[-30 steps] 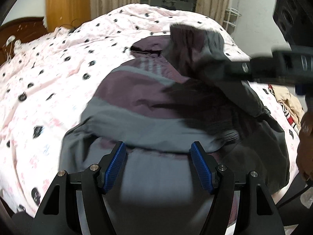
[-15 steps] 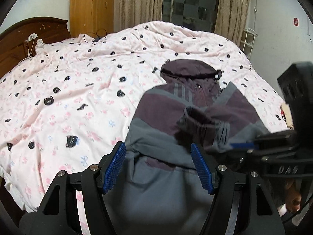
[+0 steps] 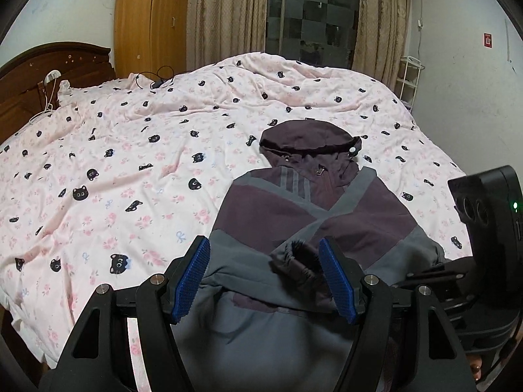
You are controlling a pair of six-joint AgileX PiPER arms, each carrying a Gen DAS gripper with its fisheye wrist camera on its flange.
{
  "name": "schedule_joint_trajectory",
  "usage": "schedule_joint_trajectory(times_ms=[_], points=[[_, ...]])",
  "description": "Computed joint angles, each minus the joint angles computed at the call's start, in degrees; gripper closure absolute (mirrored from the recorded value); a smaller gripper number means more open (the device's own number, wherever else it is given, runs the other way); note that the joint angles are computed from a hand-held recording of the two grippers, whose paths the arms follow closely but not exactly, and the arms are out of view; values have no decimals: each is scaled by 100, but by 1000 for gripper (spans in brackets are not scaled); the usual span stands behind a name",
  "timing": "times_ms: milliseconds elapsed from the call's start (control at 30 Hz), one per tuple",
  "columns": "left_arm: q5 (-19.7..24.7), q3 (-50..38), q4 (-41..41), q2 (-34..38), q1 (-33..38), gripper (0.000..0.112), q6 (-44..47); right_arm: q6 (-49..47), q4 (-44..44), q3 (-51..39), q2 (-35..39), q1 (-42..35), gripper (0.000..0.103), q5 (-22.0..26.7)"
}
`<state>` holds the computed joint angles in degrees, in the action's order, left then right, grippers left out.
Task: Fold clothes
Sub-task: 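Lift the cuff with the right tool and fold it across the body toward the left tool, then open the right tool and release the cuff on the jacket body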
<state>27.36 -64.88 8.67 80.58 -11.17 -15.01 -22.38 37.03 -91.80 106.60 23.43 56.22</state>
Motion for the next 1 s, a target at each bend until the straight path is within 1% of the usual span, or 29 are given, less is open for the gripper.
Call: schedule_joint_trajectory(times_ms=[100, 367, 567, 633, 800, 900, 1000], points=[[18, -53, 141, 24, -50, 48, -136, 33, -74, 20, -40, 7, 89, -41], [213, -448, 91, 365, -25, 48, -144, -82, 30, -21, -3, -99, 89, 189], [323, -505, 76, 449, -39, 48, -189, 216, -249, 86, -130, -110, 89, -143], [327, -495, 77, 443, -36, 48, -199, 180, -119, 81, -101, -222, 89, -100], [375, -680, -5, 580, -66, 48, -146, 360, -433, -30, -99, -207, 89, -152], [411, -873, -134, 720, -113, 48, -29, 353, -293, -85, -43, -314, 89, -91], [572, -1175, 16, 996, -273, 48, -73, 465, -452, -177, 13, -274, 89, -59]])
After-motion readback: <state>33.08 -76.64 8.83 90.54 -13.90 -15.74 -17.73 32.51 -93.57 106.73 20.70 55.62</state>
